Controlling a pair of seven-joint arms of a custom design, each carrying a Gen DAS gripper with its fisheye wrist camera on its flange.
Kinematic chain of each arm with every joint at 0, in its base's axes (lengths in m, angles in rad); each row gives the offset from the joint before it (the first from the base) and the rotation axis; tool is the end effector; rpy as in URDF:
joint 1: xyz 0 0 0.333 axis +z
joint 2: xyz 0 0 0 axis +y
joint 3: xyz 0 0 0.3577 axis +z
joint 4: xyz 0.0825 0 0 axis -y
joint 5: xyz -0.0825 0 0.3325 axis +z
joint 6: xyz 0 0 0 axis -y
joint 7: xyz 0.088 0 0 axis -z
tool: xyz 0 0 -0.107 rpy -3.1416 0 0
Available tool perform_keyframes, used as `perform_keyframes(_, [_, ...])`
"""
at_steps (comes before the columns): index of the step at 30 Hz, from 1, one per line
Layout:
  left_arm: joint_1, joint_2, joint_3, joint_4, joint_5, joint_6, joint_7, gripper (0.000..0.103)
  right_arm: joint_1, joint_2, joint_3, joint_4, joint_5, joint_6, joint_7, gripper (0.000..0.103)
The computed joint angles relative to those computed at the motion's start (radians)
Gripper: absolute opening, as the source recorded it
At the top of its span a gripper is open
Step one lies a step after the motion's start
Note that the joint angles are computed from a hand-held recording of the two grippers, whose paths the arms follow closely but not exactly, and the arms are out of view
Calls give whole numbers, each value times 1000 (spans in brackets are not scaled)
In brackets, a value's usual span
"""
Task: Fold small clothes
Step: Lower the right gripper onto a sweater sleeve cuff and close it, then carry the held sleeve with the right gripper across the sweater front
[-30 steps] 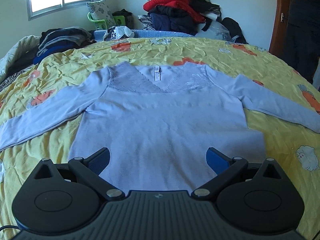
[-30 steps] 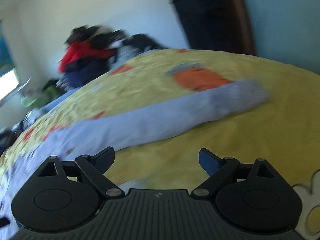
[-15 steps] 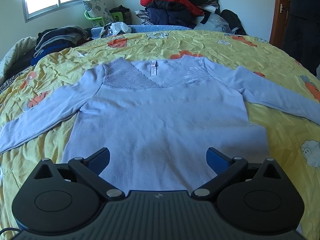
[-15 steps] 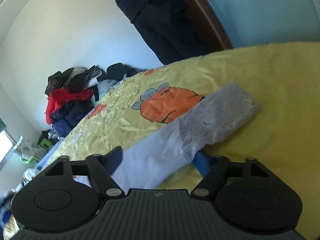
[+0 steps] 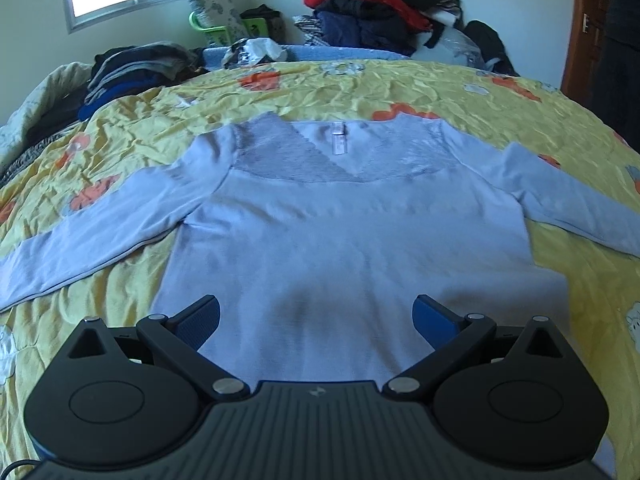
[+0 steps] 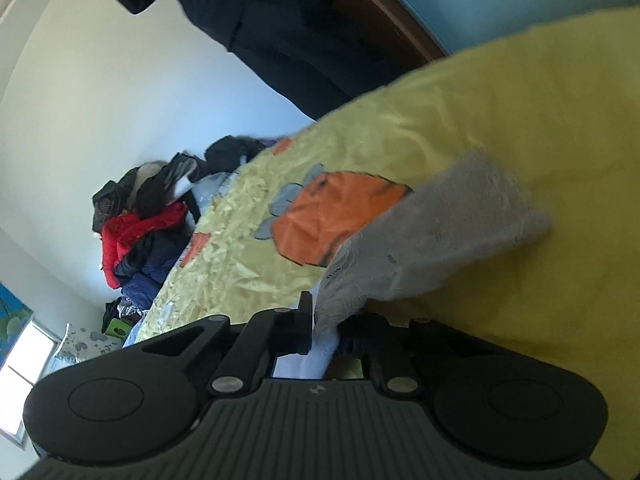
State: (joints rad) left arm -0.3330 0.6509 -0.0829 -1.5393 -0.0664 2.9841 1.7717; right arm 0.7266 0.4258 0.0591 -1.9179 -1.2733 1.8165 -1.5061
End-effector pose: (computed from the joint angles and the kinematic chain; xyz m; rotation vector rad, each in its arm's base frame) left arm 0.6844 -0.2782 0.4302 -1.2854 2.2110 -0.9009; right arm 0.4689 0.3527 0.3550 0.1480 2.1049 -0.9426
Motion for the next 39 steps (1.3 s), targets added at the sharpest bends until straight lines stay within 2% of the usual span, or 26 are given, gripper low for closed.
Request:
perform_keyframes(9, [-14,17,50,32,13,-9,-56,103,9,23,-11,80,-81,24,-99,10])
perform_keyframes(16, [-37,36,105,55,52,-12,-118,103,9,57,-35,157,-147,111,-162,10])
perform_keyframes(25, [-36,42,114,58,87,-13,-145,103,15,98,-69,246,-186,212,-221,10])
perform_keyframes(35, [-29,51,118,64,99,-14,-161,103,39,145,-107,347,-176,252,-309,10])
perform_keyframes(39, [-33,52,128,59,106,-5,-166,103,55,170,-120,397,-151,242,-342,10])
